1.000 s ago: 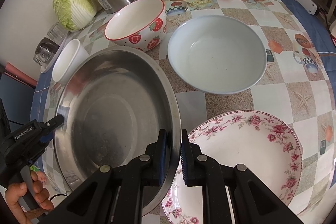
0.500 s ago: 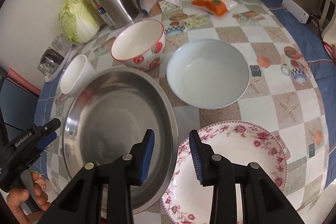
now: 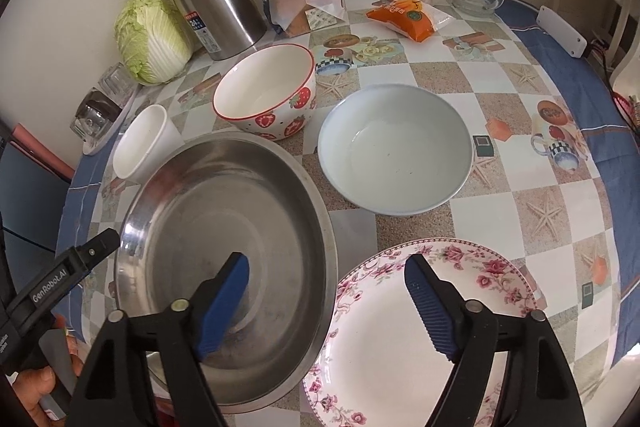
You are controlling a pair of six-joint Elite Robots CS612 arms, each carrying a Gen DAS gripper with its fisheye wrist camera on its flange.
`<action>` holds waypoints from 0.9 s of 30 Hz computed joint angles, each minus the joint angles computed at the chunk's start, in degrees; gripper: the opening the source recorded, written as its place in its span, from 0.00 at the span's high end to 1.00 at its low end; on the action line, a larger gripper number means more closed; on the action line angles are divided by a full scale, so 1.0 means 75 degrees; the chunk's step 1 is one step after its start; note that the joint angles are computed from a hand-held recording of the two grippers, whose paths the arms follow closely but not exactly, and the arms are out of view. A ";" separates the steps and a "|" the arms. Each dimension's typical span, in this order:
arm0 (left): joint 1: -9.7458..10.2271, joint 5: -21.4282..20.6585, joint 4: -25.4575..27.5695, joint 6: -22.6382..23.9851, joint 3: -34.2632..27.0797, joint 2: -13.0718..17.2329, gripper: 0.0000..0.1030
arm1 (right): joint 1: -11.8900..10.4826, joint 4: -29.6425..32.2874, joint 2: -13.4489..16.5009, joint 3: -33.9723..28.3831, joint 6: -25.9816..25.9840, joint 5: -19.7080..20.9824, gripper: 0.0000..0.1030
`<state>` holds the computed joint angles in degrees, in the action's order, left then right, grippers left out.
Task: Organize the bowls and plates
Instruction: 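Lower the basin onto the square white plate and open both grippers, then move both grippers to the rim of the rose-bordered white plate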
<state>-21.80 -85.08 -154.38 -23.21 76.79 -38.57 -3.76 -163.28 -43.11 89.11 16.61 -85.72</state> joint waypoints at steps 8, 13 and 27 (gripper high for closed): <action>-0.0079 0.0205 0.0093 0.0226 -0.0003 0.0010 0.09 | 0.0007 -0.0176 0.0025 0.0026 0.0012 -0.0118 0.00; -0.0101 0.0268 0.0162 0.0276 -0.0025 0.0021 0.09 | 0.0014 -0.0113 0.0035 -0.0006 0.0016 -0.0224 0.00; -0.0168 0.0327 -0.0433 0.0049 0.0213 -0.0118 0.09 | 0.0056 -0.0586 -0.0006 0.0135 -0.0159 -0.0562 0.00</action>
<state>-23.06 -82.63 -157.63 -22.85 78.39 -39.46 -3.35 -167.68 -43.16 90.12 15.42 -89.94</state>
